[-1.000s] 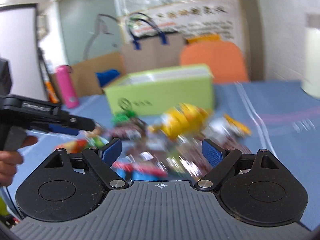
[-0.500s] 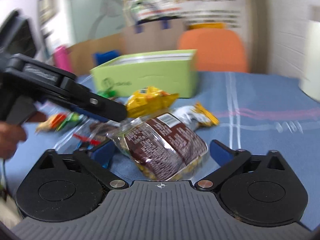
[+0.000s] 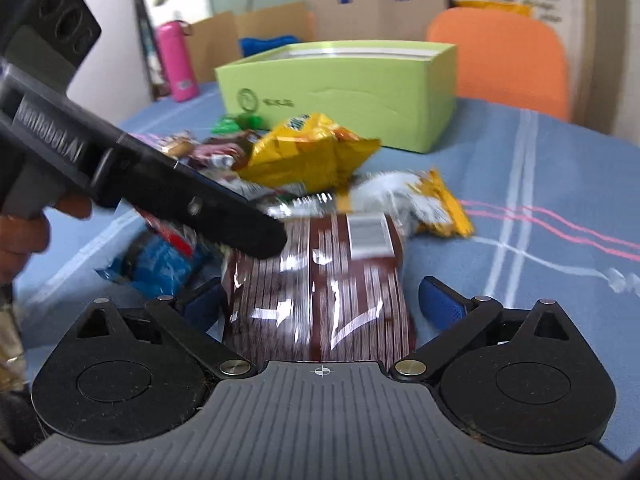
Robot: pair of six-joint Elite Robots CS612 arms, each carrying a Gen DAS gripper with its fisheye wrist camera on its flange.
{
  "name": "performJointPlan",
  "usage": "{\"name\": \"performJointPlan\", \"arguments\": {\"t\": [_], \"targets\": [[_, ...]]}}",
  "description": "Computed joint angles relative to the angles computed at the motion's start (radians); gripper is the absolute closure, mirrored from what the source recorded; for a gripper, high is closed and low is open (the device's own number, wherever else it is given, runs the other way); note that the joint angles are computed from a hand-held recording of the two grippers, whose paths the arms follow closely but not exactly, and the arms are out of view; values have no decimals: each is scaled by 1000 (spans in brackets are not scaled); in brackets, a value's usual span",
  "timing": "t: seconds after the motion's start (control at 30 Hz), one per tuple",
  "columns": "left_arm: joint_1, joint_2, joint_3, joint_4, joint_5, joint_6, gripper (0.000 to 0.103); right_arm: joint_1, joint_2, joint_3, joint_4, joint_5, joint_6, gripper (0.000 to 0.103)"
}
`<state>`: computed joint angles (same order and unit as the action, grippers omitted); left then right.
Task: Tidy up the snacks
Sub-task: 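Grasp the brown nut packet with the left tool, then place the brown nut packet into the green box and open the left tool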
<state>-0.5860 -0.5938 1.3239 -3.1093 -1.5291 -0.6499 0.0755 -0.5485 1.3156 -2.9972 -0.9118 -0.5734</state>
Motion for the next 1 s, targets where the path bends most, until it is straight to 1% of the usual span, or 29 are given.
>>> {"name": "performJointPlan", "arguments": {"t": [0.07, 0.1, 0.13, 0.17, 0.23, 0.3, 0.37, 0.43, 0.47, 0.53, 0.6, 0.63, 0.7, 0.77, 0.8, 0.83, 0.87, 0.9, 1.0], "targets": [[-2, 10, -17, 1, 0, 12, 32, 8, -14, 48, -100, -48, 22, 13], [-4, 16, -30, 10, 9, 23, 32, 9, -16, 63, -152, -48, 41, 12], [-6, 20, -42, 28, 22, 32, 32, 7, -18, 69, -161, -30, 48, 12], [-7, 22, -48, 38, 28, 43, 32, 9, -22, 67, -134, -28, 49, 10], [-6, 21, -48, 43, 13, 67, 32, 14, -27, 66, -126, -67, 62, 13], [-11, 4, -20, 41, 26, 49, 32, 14, -31, 70, -111, -86, 80, 15], [-16, -12, 29, -32, 11, 40, 32, 14, -36, 84, -119, -110, 113, 19], [-20, -23, 52, -27, -7, -9, 32, 13, -44, 112, -160, -128, 122, 19], [-19, -23, 56, -29, -22, -27, 32, 13, -51, 124, -163, -132, 128, 19], [-15, -13, 42, -13, -60, -45, 32, 12, -63, 141, -155, -124, 143, 19], [-9, 6, 10, 10, -89, -79, 32, 13, -67, 146, -151, -108, 153, 17], [-6, 14, -5, 21, -98, -99, 32, 14, -68, 147, -154, -119, 160, 17], [-2, 28, -27, 26, -104, -130, 32, 20, -66, 147, -174, -156, 205, 16], [-3, 29, -32, 30, -108, -123, 32, 21, -61, 148, -198, -160, 234, 16], [-4, 28, -30, 32, -110, -112, 42, 25, -62, 154, -214, -177, 232, 18], [-3, 27, -29, 35, -129, -100, 47, 27, -62, 163, -238, -189, 230, 23], [-5, 23, -21, 28, -126, -91, 49, 29, -62, 173, -267, -193, 234, 31], [-5, 19, -13, 9, -135, -84, 53, 29, -66, 183, -285, -195, 246, 34], [-7, -2, 8, -59, -125, -51, 53, 31, -86, 212, -343, -206, 242, 36]]}}
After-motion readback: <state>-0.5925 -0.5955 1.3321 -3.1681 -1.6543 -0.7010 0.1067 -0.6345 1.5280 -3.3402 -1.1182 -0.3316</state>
